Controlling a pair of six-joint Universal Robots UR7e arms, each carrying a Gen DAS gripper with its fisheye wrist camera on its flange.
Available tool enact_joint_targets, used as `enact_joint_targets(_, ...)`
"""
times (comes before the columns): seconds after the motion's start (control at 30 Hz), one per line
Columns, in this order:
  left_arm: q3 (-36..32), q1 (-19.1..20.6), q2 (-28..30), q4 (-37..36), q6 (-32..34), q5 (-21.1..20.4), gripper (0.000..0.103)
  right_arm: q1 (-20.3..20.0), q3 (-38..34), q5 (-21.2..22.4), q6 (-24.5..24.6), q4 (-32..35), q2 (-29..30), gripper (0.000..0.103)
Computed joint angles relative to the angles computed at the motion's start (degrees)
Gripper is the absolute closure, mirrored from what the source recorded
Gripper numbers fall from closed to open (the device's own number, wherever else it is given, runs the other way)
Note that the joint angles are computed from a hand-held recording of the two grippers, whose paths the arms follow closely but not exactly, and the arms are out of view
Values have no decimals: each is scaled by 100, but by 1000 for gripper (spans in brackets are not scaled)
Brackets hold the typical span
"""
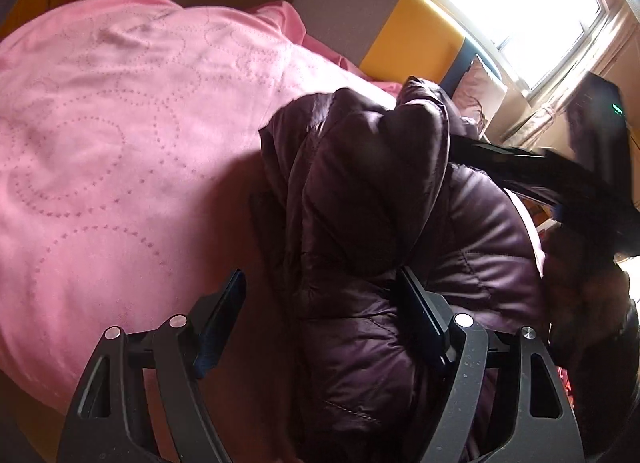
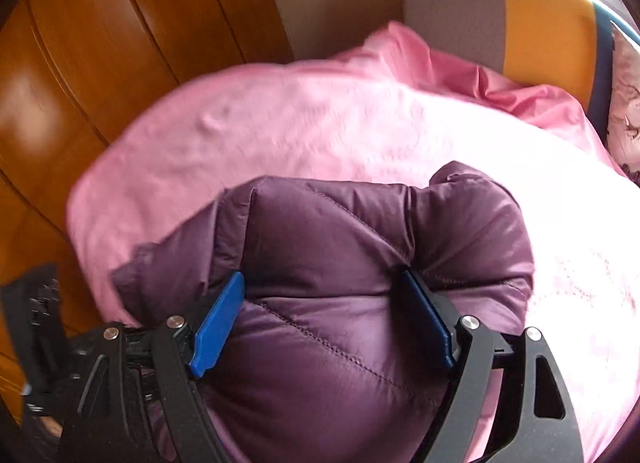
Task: Fold large clothes
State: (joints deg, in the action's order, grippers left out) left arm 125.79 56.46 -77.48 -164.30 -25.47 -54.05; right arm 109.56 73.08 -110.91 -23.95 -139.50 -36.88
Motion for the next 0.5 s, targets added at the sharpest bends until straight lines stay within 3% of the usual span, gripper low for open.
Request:
enact_joint_targets(0.1, 61, 296, 19, -246, 46, -458, 27, -4, 152, -209, -179, -328, 149, 17)
enact_joint_targets(0.17, 115, 385, 56, -465, 217, -568, 27, 9, 482, -108, -120, -483, -48, 17)
enact_joint_targets(0.3, 100, 411, 35, -430, 238, -683, 27, -201, 881, 912, 78, -722, -424, 12)
enact_joint_targets(0.37, 99, 464, -5, -444, 246, -791, 27, -341, 1265, 1298, 190, -1054, -780, 3)
enact_joint_targets(0.5, 175, 470, -65, -585, 254, -883, 27, -721, 1878, 1603, 584, -1232, -1357, 2)
